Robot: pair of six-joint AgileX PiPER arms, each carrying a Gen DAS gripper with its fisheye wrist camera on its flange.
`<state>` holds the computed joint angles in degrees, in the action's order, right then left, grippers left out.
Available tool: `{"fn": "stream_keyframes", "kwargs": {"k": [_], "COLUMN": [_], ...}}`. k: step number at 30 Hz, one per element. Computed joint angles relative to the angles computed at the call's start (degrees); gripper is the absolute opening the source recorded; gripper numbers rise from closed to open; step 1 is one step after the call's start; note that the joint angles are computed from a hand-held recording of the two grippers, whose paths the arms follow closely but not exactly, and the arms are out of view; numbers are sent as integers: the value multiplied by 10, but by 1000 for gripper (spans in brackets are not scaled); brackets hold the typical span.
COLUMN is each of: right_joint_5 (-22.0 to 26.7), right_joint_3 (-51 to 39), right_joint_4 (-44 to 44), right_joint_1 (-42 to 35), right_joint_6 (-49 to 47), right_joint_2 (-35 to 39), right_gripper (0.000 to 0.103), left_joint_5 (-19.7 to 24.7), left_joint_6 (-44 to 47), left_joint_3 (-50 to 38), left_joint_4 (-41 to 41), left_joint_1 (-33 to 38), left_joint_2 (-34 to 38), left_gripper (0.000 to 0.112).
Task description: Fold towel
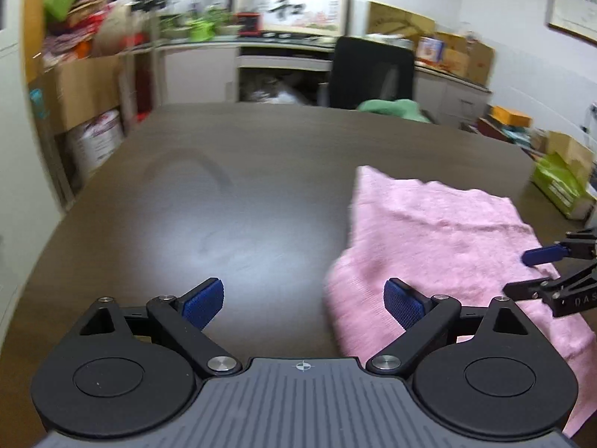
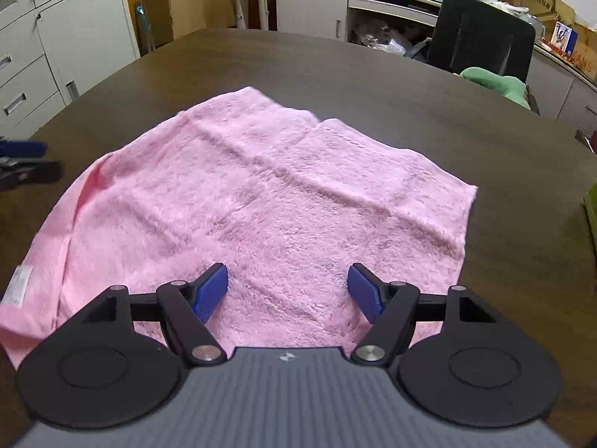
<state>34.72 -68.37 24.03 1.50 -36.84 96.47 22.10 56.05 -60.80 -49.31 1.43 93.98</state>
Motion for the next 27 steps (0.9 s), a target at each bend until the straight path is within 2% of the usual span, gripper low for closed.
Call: {"fn": "stream_keyframes", "kwargs": {"k": [4, 11, 14, 17, 23, 25, 27], "right_joint_5": [10, 20, 16, 15, 6, 1, -4], "right_joint_3": [-3, -3, 0, 6, 14, 18, 23], "right_joint_4": [-6, -1, 9, 26, 47, 46, 55], "right_joint_1": [5, -4, -5, -5, -9, -6, -7], "right_joint_6": [-4, -18, -30, -52, -76, -73, -82], "right_joint_2": [-1, -7, -7, -11, -12, -14, -15], "right_gripper": [73, 76, 77, 77, 81, 82, 83], "left_joint_5": [-75, -71, -55, -40, -3, 19, 44], "left_joint_6": [-96, -374, -388, -441, -383, -346, -293], "left_joint_3": [7, -13, -27, -46, -82, -100, -114], "left_joint_4": [111, 409, 413, 456, 382, 346, 291], "left_joint_1": [-52, -70, -66, -72, -67, -63, -53], "left_joint_2": [5, 29, 35, 43, 60, 71, 79], "left_gripper": [92, 92, 92, 92, 91, 85, 69]}}
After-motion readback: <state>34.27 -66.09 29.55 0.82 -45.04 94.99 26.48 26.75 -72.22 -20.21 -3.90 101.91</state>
